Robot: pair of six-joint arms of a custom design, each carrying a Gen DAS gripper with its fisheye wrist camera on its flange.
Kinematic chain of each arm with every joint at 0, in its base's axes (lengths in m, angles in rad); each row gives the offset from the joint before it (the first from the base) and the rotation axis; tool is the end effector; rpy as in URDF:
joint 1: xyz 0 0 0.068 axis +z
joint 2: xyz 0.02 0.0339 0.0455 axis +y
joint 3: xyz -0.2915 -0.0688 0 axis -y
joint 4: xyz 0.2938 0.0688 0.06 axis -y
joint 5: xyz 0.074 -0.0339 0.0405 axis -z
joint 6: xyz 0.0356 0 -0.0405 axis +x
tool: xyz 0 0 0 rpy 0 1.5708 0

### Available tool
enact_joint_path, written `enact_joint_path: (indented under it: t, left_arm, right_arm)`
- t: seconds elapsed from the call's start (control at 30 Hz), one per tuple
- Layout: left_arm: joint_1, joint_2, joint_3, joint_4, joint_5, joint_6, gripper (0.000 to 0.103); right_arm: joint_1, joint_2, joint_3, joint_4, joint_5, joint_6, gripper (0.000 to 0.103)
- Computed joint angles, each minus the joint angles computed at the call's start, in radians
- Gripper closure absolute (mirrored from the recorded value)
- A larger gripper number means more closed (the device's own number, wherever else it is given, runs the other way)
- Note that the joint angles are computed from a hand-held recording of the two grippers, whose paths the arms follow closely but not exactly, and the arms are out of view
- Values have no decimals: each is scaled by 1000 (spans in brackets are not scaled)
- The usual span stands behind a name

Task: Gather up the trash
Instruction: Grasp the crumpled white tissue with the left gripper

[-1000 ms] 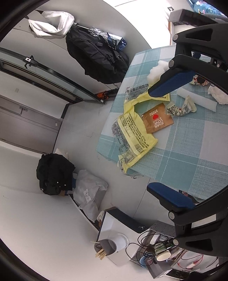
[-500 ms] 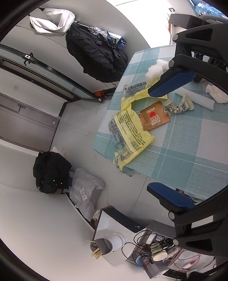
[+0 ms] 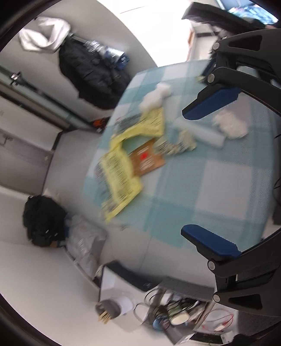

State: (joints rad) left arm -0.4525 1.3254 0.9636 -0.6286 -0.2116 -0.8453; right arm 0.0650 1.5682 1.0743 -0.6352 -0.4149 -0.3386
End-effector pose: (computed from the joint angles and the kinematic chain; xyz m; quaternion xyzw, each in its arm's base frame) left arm 0.2775 -0.1266 0.2574 -0.2156 0.9286 -0.0913 0.2879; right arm 0.3503 0.0372 0.2222 -0.2356 0.9264 0.1699 0.2398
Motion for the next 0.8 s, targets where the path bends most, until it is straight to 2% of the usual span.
enact_joint_path:
  t: [0.17,0.4,0.53,0.63,0.8]
  left_arm:
    - [-112,62,29,-45,8,0,7]
    - [-167,150,68,-58,57,6,9]
    - [-184,195,90,-62,74,28,19]
    - [-184,219,102,-63,103,39,34]
    - [-196,243,130,-83,95,61,34]
  right_arm:
    - [-53,-12,-9,2,-66,-5,81]
    - [-131,0,3,-33,-166,-11,81]
    - [-158,-8,0,-26,-192,1,81]
    - [-179,-7,1,-21,-204,12,81]
    - [-213,-2,4,-31,-220,4,81]
